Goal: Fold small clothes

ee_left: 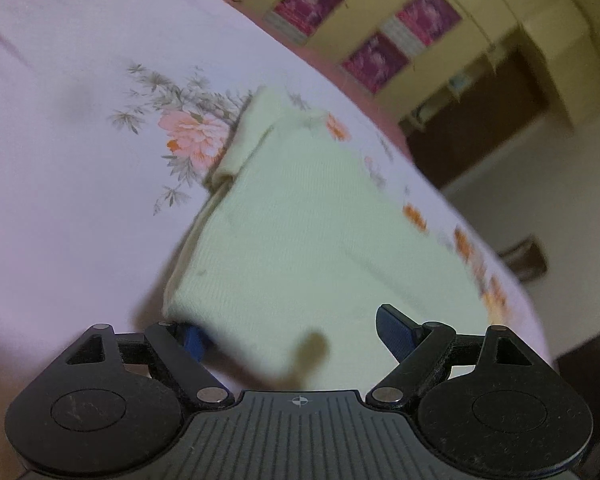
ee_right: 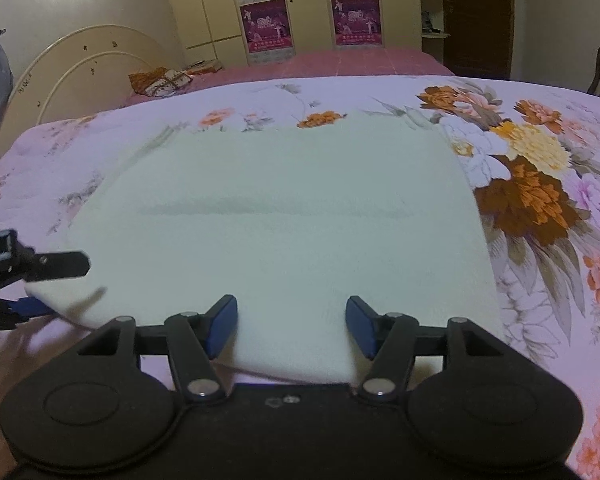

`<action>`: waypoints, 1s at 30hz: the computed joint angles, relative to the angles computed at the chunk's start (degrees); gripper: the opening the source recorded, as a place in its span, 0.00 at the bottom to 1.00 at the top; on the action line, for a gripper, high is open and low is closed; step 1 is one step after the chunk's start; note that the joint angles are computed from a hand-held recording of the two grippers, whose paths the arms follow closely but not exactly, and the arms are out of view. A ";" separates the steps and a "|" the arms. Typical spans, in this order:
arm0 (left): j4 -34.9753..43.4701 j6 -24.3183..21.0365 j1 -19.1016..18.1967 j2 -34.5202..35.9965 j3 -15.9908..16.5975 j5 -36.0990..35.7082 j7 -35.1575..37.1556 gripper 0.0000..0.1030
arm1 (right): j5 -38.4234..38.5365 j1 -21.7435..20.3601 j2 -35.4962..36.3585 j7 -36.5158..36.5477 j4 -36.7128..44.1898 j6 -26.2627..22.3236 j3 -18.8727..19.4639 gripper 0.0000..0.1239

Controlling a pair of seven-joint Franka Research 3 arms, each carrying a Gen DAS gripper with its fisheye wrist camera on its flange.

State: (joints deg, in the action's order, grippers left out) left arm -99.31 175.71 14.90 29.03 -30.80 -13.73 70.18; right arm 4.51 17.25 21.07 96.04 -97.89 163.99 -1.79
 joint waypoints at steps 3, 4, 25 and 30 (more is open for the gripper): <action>1.80 3.95 -0.84 2.73 0.30 0.11 -2.02 0.81 | 0.92 -0.64 1.24 -1.33 1.94 0.44 0.77 0.48; 2.51 5.04 -1.64 3.49 1.05 0.79 -3.19 0.81 | 1.42 -0.92 1.99 -1.91 3.09 0.42 1.09 0.48; 16.92 10.25 -3.76 14.21 1.66 21.50 -11.99 0.07 | -7.79 5.86 18.32 -3.93 23.07 -0.66 -6.06 0.51; 29.33 1.59 1.80 25.91 -17.81 27.30 2.68 0.07 | -0.88 -0.12 15.90 -7.20 21.34 0.39 1.09 0.43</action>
